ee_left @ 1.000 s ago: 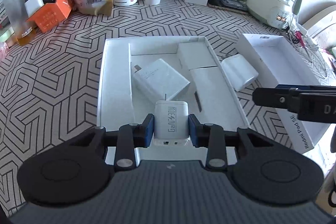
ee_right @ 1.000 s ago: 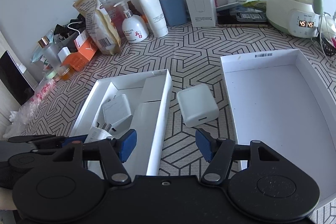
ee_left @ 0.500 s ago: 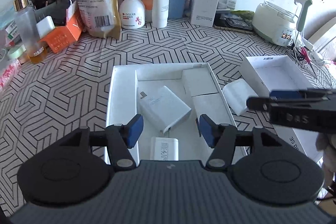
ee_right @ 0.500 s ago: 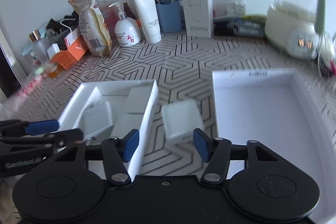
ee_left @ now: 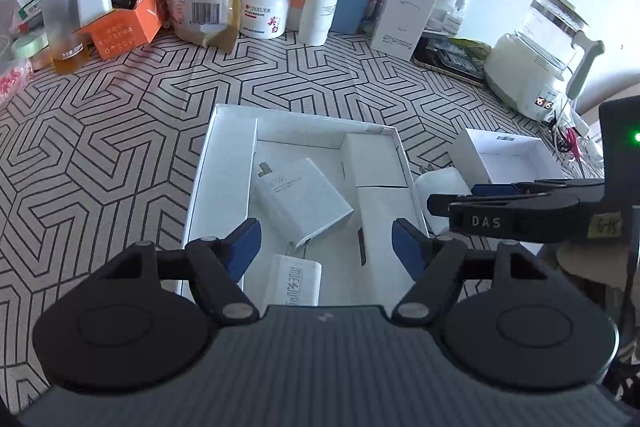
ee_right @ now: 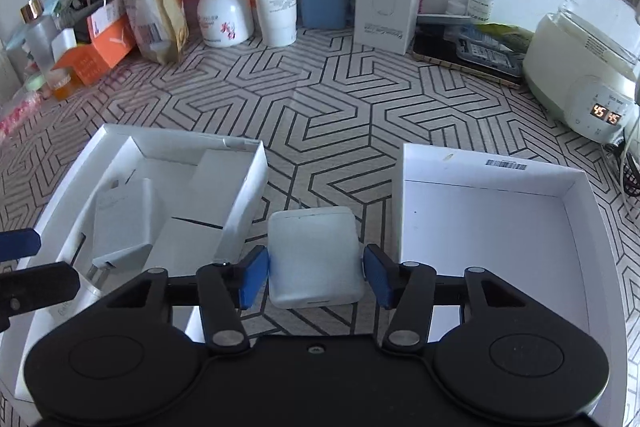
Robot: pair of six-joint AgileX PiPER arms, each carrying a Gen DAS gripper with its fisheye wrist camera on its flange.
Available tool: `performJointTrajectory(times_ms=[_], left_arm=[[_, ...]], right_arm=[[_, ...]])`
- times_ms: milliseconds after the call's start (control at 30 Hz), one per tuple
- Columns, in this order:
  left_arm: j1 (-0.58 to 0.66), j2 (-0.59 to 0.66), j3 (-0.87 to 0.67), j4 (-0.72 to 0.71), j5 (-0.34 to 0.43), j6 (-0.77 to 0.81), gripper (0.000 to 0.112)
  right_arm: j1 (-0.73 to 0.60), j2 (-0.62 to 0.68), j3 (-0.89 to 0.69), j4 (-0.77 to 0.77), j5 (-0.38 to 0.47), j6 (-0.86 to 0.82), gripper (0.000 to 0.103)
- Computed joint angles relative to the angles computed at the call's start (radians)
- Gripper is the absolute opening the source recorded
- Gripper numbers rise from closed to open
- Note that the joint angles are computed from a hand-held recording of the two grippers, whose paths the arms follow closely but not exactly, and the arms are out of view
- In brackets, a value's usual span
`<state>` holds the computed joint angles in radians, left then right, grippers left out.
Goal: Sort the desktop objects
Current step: 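Carry the cube charger into the tray box and open the right gripper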
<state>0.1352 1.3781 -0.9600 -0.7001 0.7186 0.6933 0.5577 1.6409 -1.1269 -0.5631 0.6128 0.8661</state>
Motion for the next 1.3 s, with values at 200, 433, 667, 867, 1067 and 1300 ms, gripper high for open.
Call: performJointTrajectory(times_ms=[200, 433, 667, 867, 1067, 1300], left_arm=[[-0.02, -0.012, 0.011, 0.023, -0.008, -0.01, 0.072], [-0.03, -0.016, 0.015, 0.057, -0.035, -0.022, 0.073], [-0.018, -0.024, 0.007, 0.051, -0.018, -0.001, 0.073], [0.027, -0.035, -0.003, 0.005, -0.002, 0.076, 0.075], [0.1, -0.014, -0.034, -0.02, 0.063, 0.073, 0.075], [0.16, -0.053, -0.028, -0.045, 0.019, 0.089, 0.075]], right_arm=[[0.048, 0.045, -0.024, -0.085, 0.053, 0.061, 0.06], [0.057, 0.069, -0.03, -0.131, 0.06, 0.112, 0.062], [0.041, 0.049, -0.018, -0.069, 0.044, 0.097, 0.06], [0.061, -0.043, 0.052, -0.107, 0.023, 0.158, 0.06], [0.086, -0.184, 0.125, -0.131, -0.016, 0.21, 0.06], [0.179, -0.23, 0.133, 0.033, -0.08, 0.063, 0.06]])
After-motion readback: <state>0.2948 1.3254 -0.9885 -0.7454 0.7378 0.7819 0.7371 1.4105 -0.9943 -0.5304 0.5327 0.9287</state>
